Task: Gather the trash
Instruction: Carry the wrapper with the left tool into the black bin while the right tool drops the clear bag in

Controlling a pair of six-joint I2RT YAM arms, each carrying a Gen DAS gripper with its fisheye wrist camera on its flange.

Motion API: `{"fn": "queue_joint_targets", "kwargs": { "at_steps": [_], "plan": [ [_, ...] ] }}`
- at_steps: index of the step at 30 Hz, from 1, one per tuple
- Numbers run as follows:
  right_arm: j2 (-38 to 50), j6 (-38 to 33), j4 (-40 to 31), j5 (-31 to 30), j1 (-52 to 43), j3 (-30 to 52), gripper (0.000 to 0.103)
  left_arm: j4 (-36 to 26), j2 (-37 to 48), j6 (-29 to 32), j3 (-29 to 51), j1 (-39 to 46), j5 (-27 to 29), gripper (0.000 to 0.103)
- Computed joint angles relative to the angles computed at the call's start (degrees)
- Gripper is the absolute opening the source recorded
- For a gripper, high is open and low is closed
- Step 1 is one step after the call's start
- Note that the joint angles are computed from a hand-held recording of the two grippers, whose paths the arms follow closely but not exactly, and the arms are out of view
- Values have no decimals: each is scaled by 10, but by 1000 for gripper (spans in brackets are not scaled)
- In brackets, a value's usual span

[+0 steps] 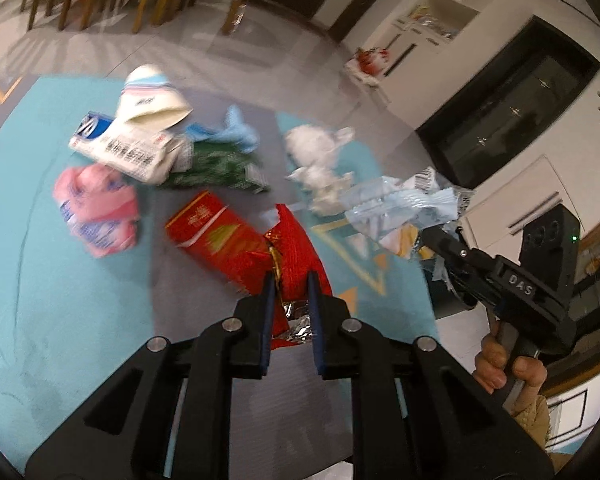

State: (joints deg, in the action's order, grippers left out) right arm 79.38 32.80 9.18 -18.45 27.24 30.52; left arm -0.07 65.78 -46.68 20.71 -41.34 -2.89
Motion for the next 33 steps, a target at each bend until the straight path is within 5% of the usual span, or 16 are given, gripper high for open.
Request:
{"fn": "queue_joint_targets", "kwargs": {
  "at_steps": [8,15,23,28,31,33],
  "plan": [
    [-122,-22,-30,-43,-166,-70,18,36,114,31,110,-59,-13,17],
    [-216,-73,-92,-117,-403,-104,18,87,292,37,289,-108,19,17],
    [-192,-121,-121,-97,-535,-94,18,8,511,83,589,-164,35,18],
    [-75,-121,-93,-44,-554,-69,18,-93,647,107,781,-175,39,19],
    [2,-107,-87,-49,-564,-43,30,-174,733,113,914,-175,36,29],
    [38,-94,-97,-48,-565,-23,49,-213,774,103,976,-177,26,58]
  ]
}}
